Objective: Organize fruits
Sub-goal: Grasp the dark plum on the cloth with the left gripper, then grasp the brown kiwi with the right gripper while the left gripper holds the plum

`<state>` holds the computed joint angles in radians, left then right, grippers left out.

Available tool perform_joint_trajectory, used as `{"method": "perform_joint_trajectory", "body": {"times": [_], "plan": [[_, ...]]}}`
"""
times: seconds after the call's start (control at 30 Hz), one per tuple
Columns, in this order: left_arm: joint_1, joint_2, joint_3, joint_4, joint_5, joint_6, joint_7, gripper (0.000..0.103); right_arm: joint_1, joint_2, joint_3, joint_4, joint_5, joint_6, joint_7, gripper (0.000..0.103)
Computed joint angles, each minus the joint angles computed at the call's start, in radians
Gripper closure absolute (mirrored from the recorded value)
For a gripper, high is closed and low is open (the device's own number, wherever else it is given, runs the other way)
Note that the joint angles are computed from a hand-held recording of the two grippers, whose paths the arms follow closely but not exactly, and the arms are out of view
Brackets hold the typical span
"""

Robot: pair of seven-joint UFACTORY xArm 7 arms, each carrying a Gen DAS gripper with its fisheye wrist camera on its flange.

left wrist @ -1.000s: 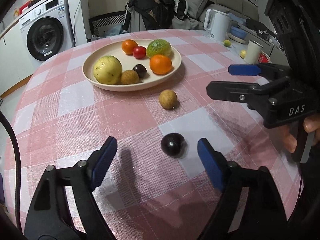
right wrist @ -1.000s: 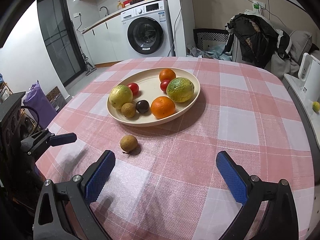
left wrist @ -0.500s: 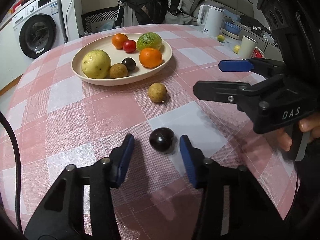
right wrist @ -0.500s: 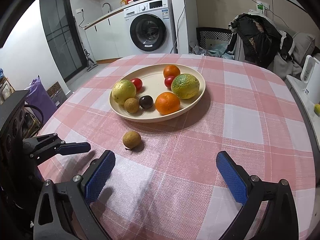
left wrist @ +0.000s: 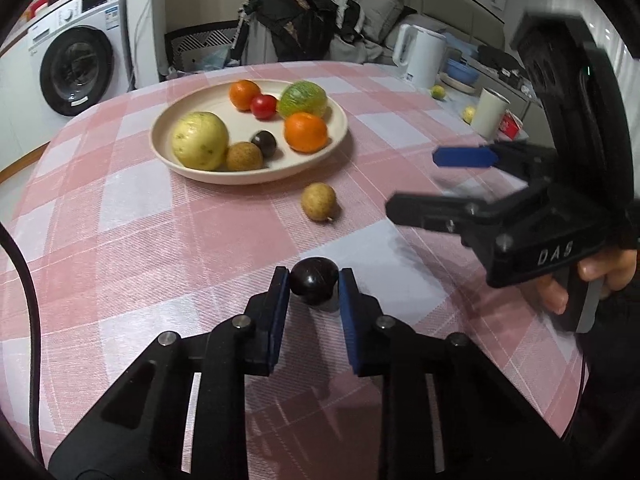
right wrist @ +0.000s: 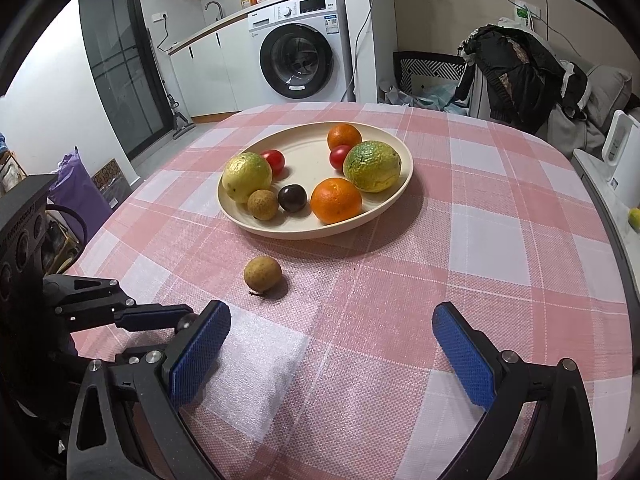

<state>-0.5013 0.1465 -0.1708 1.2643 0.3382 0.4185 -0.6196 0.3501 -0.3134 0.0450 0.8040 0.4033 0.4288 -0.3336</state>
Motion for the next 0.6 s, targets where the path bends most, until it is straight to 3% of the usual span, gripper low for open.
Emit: {"method": "perform_joint_trajectory", "body": {"times": [0.37,0.5,0.6], "plan": [[0.023,-0.051,0.020,-0.038,0.129,-0.030,-0.146,0.081,-0.018,0.037,0.032,0.010,-0.074,0.000,0.046,0.001],[0.037,-0.062,0.017,-0.046,0.154,-0.025,-0.174,0.081,-0.012,0.061,0.046,0.030,-0.103,0.015,0.047,0.014],[0.045,-0.066,0.015,-0.050,0.166,-0.024,-0.190,0.081,0.005,0.084,0.035,0.054,-0.062,0.036,0.020,0.022]]}}
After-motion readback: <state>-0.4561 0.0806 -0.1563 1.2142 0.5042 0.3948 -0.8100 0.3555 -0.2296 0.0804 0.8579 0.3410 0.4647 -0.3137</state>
